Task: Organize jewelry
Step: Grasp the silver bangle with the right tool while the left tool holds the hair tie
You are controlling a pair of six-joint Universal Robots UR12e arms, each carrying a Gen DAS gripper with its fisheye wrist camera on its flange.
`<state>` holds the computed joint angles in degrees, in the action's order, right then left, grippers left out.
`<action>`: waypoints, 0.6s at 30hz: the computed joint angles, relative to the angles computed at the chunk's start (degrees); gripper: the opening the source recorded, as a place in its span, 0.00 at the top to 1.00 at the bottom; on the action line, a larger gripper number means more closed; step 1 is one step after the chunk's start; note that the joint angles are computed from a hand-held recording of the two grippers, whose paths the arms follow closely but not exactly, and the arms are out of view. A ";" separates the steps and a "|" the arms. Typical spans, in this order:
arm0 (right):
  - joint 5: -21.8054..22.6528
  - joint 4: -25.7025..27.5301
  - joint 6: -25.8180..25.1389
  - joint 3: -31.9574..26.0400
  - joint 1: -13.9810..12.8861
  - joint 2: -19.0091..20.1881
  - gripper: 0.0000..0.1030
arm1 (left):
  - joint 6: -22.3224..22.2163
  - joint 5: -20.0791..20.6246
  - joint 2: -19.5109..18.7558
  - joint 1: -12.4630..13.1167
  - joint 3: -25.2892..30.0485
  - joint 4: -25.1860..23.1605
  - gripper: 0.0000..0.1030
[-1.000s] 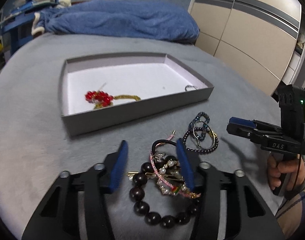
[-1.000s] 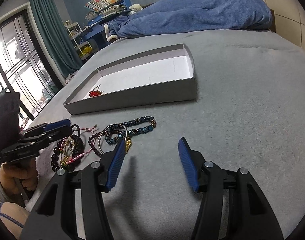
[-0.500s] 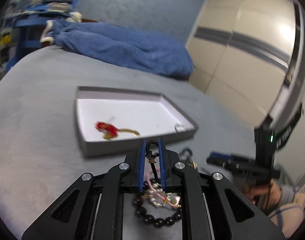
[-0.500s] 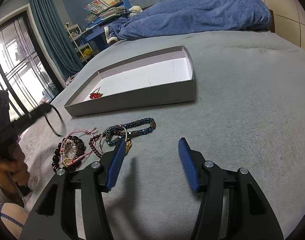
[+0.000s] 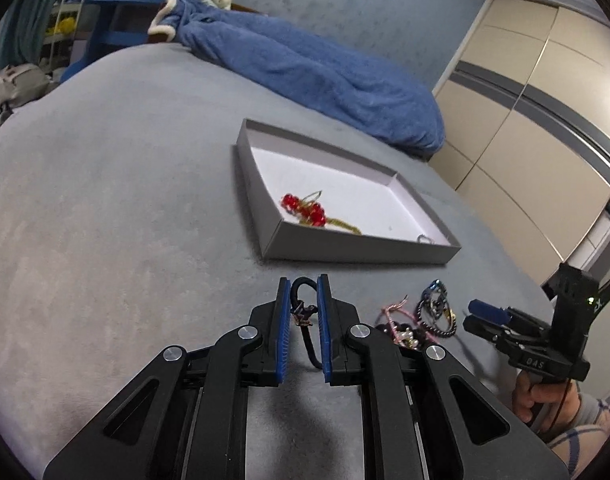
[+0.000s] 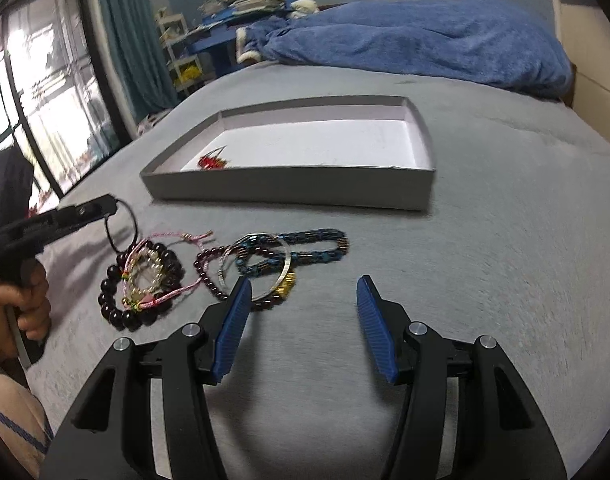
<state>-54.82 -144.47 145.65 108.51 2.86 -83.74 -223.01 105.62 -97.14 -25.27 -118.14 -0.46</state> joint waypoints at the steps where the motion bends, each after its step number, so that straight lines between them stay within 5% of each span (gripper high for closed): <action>1: -0.60 0.34 -0.68 -0.19 0.46 0.05 0.47 | -0.05 -0.04 0.05 0.01 -0.03 -0.13 0.87; 12: -6.86 0.05 -0.78 -2.23 4.67 1.76 0.38 | 0.14 0.11 -0.11 -0.07 -0.02 0.63 0.87; 18: -5.00 0.47 -0.43 -2.07 3.94 1.73 0.52 | 0.46 0.22 -0.07 -0.18 -0.02 1.00 0.87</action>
<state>-59.82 -144.00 145.22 106.44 6.81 -82.01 -222.55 105.84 -97.21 -25.46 -118.16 0.54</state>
